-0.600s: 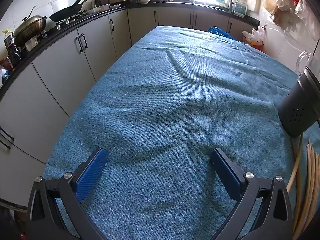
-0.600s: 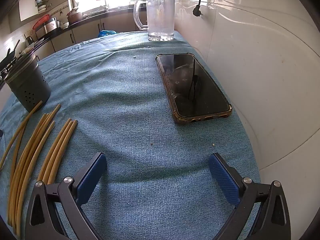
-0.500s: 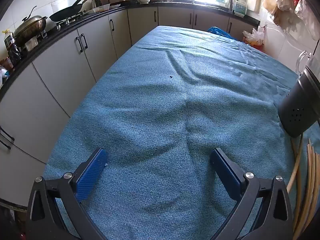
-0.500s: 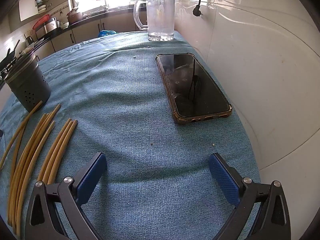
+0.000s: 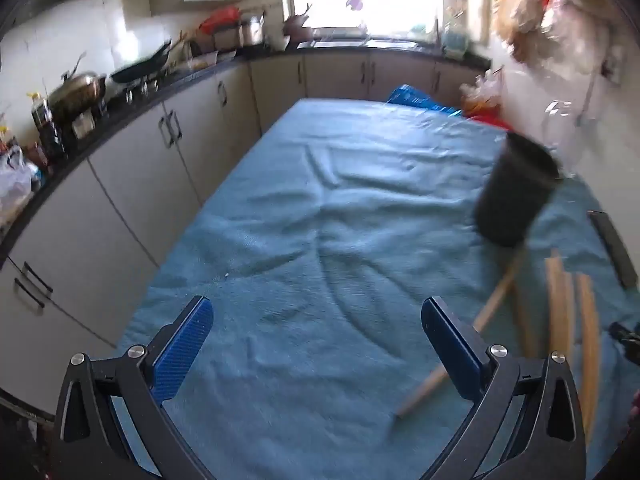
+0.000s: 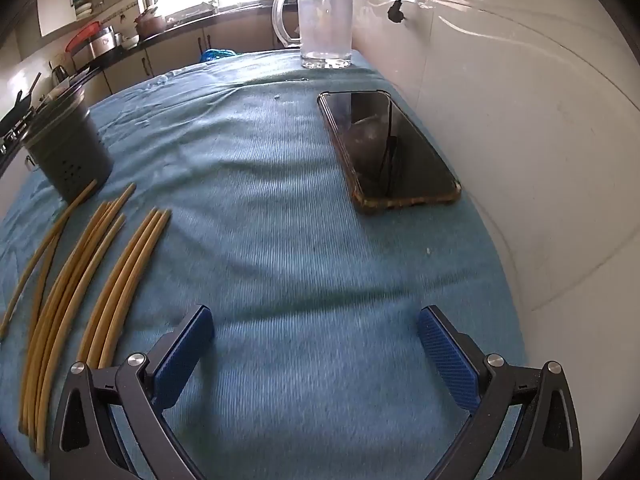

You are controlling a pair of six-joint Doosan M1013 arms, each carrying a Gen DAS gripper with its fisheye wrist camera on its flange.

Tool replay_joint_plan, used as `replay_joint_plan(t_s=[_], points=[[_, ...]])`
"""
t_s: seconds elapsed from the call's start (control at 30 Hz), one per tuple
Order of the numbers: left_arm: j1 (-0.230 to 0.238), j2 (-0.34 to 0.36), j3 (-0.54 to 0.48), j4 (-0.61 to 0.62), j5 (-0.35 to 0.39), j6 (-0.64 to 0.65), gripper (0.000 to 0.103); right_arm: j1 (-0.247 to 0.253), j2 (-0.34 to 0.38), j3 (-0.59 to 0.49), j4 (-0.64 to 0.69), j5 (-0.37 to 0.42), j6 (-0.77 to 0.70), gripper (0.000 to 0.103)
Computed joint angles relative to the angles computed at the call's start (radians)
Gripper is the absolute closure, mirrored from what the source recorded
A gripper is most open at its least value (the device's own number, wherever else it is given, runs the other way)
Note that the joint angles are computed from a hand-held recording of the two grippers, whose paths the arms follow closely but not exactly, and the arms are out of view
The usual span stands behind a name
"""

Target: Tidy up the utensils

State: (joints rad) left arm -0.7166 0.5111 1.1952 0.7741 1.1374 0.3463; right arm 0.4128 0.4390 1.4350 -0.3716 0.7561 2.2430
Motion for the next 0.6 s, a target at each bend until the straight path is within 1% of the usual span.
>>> replay_joint_plan(t_s=[0.13, 0.23, 0.33, 0.37, 0.47, 0.6], points=[[-0.048, -0.016, 0.001, 0.080, 0.001, -0.009, 0.000, 0.015, -0.014, 0.011, 0.000, 0.037, 0.026, 0.000], [-0.082, -0.025, 0.000, 0.139, 0.018, -0.015, 0.000, 0.025, -0.044, 0.045, 0.016, 0.010, 0.059, 0.000], [-0.104, -0.031, 0.002, 0.174, 0.013, -0.028, 0.000, 0.045, -0.084, 0.086, -0.011, -0.040, 0.124, 0.000], [-0.112, -0.035, 0.006, 0.190, 0.014, -0.036, 0.000, 0.060, -0.101, 0.104, -0.048, -0.062, 0.168, 0.000], [-0.130, -0.041, 0.015, 0.233, 0.028, -0.046, 0.000, 0.091, -0.130, 0.130, -0.143, -0.091, 0.265, 0.000], [-0.150, -0.053, 0.037, 0.277, 0.035, -0.051, 0.000, 0.127, -0.155, 0.148, -0.252, -0.109, 0.372, 0.000]])
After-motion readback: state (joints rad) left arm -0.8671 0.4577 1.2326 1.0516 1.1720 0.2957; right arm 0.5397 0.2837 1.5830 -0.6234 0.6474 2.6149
